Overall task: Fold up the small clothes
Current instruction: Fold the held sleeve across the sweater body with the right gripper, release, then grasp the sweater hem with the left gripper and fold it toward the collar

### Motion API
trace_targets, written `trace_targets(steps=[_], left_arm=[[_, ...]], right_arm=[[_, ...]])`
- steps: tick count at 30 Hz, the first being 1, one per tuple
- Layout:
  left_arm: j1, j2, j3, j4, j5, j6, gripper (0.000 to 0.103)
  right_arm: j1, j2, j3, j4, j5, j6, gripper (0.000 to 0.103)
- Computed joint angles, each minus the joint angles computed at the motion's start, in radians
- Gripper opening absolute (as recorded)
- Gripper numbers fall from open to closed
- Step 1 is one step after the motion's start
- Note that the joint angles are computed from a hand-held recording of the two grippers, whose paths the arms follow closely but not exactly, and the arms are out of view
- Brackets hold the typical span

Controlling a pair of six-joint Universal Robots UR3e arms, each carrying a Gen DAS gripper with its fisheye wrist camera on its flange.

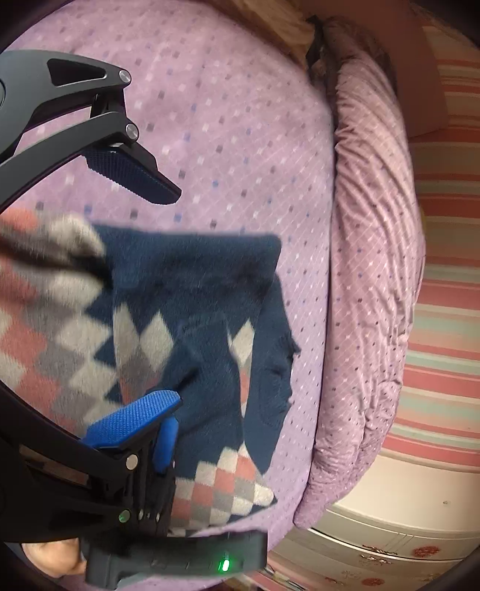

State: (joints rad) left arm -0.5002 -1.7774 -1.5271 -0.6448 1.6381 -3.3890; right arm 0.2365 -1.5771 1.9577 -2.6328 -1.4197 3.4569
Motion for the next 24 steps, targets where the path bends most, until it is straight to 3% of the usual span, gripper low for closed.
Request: trace_targets(steps=[2, 6, 9, 10, 12, 16, 17, 20, 24], left_arm=[[-0.009, -0.034, 0.004, 0.035, -0.052, -0.036, 0.1], [-0.063, -0.193, 0.11, 0.065, -0.081, -0.144, 0.1], [-0.096, -0.282, 0.184, 0.057, -0.062, -0.223, 0.096], [-0.104, -0.305, 0.209, 0.047, -0.05, -0.239, 0.091], [-0.104, -0.345, 0.254, 0.015, -0.069, -0.249, 0.057], [-0.114, -0.373, 0.28, -0.006, -0.048, -0.247, 0.037], [-0.121, -0.381, 0.299, -0.031, -0.027, -0.239, 0.022], [-0.127, -0.393, 0.35, -0.088, 0.005, -0.223, 0.008], [-0.151, -0.421, 0.464, -0.172, 0.079, -0.133, 0.007]], right_arm=[[-0.015, -0.091, 0.052, 0.026, -0.057, -0.023, 0.068], [-0.067, -0.234, 0.138, 0.07, -0.171, -0.121, 0.068], [-0.188, -0.369, 0.21, 0.142, -0.139, -0.184, 0.068], [-0.25, -0.415, 0.235, 0.166, -0.107, -0.213, 0.068], [-0.33, -0.48, 0.265, 0.2, -0.07, -0.254, 0.068], [-0.472, -0.604, 0.32, 0.27, -0.008, -0.342, 0.068], [-0.504, -0.627, 0.334, 0.288, 0.013, -0.366, 0.068], [-0.658, -0.737, 0.383, 0.39, 0.142, -0.449, 0.068], [-0.812, -0.827, 0.399, 0.532, 0.247, -0.531, 0.068]])
